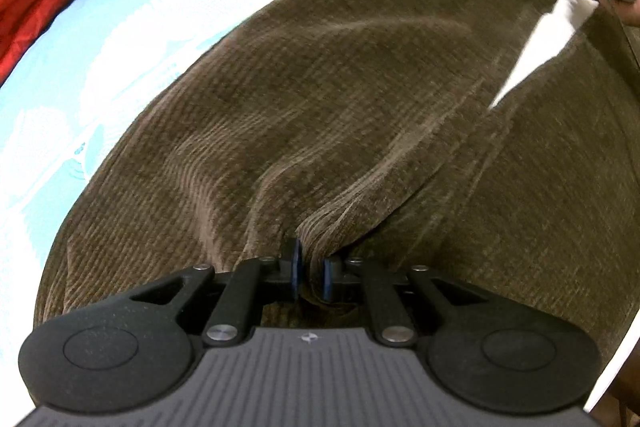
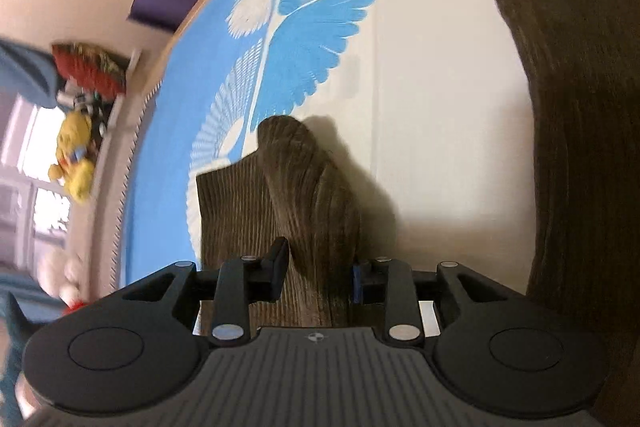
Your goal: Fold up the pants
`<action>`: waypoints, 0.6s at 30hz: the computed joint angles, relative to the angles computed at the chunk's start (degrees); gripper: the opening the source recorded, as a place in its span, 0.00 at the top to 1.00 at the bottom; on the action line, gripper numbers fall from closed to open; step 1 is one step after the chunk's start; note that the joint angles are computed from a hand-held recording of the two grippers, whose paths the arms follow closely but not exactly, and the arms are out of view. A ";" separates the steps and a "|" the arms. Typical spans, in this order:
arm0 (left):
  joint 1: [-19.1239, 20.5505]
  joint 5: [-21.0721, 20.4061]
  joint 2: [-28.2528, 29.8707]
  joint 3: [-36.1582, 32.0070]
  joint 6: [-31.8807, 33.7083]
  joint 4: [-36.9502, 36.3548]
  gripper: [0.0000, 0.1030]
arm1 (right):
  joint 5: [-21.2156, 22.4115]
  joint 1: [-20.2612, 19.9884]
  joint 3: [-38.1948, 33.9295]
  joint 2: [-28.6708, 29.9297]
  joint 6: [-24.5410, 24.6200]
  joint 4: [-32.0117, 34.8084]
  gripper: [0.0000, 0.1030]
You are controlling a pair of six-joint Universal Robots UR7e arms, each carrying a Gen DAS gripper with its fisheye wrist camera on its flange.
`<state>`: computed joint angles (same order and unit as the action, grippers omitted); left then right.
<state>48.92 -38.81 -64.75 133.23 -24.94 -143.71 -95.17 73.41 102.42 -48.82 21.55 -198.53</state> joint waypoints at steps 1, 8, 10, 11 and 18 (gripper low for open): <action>0.03 -0.11 -0.12 -0.04 -0.18 -0.02 0.88 | 0.84 -0.30 0.22 -0.10 1.33 -0.22 0.67; 0.02 -0.89 0.33 -0.49 0.97 0.62 0.89 | 2.21 -0.02 0.59 -0.50 1.28 -2.49 0.69; 0.10 -1.21 0.54 -0.47 1.70 0.23 0.89 | 2.44 -0.06 0.55 -0.64 0.46 -3.12 0.91; 0.13 -1.54 0.50 -0.57 1.92 0.27 0.89 | 1.42 0.28 0.64 -0.62 -0.33 -4.57 0.93; 0.07 -4.14 1.29 -0.24 7.48 -3.47 0.87 | -17.68 7.01 -3.09 3.00 -21.02 -17.54 0.94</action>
<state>48.98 -42.96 -63.47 132.99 -17.46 -147.18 -112.85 80.42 99.33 -45.82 0.53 -216.07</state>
